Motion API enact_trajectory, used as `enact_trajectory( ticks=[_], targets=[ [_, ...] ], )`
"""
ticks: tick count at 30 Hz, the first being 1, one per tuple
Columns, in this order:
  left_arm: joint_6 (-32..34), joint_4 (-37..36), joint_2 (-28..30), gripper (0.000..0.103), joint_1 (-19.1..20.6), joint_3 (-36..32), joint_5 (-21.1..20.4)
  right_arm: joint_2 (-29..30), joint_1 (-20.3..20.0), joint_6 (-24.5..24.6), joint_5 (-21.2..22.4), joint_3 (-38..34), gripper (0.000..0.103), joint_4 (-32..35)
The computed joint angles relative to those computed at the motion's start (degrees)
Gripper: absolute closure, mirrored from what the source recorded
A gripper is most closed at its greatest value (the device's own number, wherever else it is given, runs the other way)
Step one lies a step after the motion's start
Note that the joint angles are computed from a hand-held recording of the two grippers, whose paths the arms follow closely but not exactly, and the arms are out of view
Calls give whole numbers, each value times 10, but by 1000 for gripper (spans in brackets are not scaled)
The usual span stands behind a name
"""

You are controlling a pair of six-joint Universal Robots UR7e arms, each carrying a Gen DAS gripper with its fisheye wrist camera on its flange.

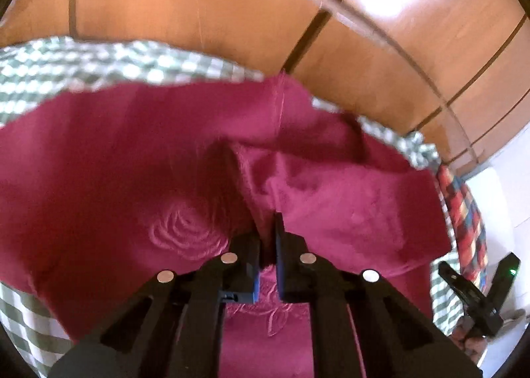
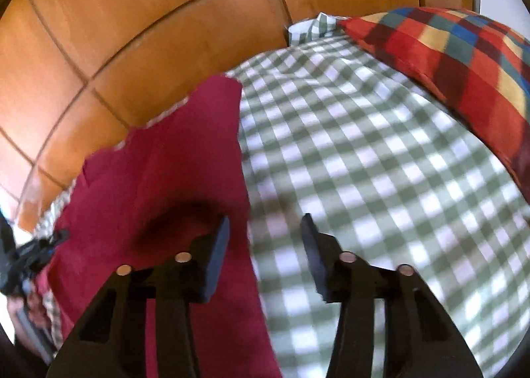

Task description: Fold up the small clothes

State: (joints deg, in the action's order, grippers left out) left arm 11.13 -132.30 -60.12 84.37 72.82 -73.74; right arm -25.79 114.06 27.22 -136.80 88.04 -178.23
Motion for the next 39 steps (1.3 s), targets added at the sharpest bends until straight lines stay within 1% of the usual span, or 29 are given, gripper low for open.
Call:
enact_trajectory(
  ticks=[2,4,5,6,7,8,9,11,13,15,16,17,19,20,21,22,23,25,26,27,28,29,30,31,33,34,36,38,39],
  targets=[
    [-4,-31,-18,97,0,9,-23,4,-6,9,16,-10,66,-15],
    [-3,-44,-32,97,5,11,-42,9,-6,-10,25,-20,66,-21],
    [-2,-39,-34,97,8,7,-48,13,-3,-22,20,-26,66,-1],
    [10,-30,-36,97,8,6,-38,13,-2,-23,17,-31,66,23],
    [25,-30,-35,97,7,8,-19,12,1,-19,9,-35,66,57],
    [43,-30,-31,97,4,12,13,10,5,-21,3,-35,66,81],
    [46,-24,-28,97,5,11,27,7,10,-28,-1,-32,66,92],
    [46,-18,-25,97,10,11,36,-2,22,-47,1,-22,66,88],
    [42,-23,-21,97,16,12,36,-6,32,-74,18,-20,66,57],
    [38,-27,-16,96,17,9,37,7,40,-112,26,-48,66,41],
    [39,-31,-14,96,16,9,41,18,43,-127,24,-67,66,43],
    [42,-37,-12,96,16,9,46,37,43,-140,21,-100,66,60],
    [50,-51,-11,93,15,13,62,64,34,-137,27,-145,66,107],
    [54,-59,-5,91,13,11,76,79,28,-116,16,-168,66,155],
    [60,-64,3,87,12,4,95,90,23,-89,6,-186,66,206],
    [59,-61,6,83,13,0,100,103,14,-76,1,-199,65,233],
    [54,-52,7,83,16,-5,96,117,16,-75,-17,-212,65,235],
    [56,-59,1,76,16,2,98,134,24,-106,-48,-218,64,199],
    [58,-67,-5,74,16,9,98,137,28,-104,-60,-222,64,205],
    [59,-73,-14,65,17,18,93,136,31,-99,-65,-221,63,210],
    [54,-73,-24,55,20,23,84,133,37,-94,-70,-218,55,215],
    [49,-73,-31,52,23,26,76,130,42,-95,-72,-213,48,206],
    [38,-71,-44,50,29,32,61,128,48,-103,-72,-204,39,186],
    [31,-67,-52,48,34,34,52,128,54,-113,-73,-197,36,165],
    [13,-55,-72,47,49,39,33,129,68,-130,-70,-182,36,135],
    [6,-52,-80,47,56,41,24,131,76,-136,-69,-175,32,128],
    [-13,-60,-101,47,72,49,31,138,83,-145,-71,-174,28,128],
    [-30,-57,-113,47,92,45,11,151,90,-150,-73,-180,28,141],
    [-44,-61,-120,44,105,41,4,156,91,-146,-72,-184,27,152]
  ],
)
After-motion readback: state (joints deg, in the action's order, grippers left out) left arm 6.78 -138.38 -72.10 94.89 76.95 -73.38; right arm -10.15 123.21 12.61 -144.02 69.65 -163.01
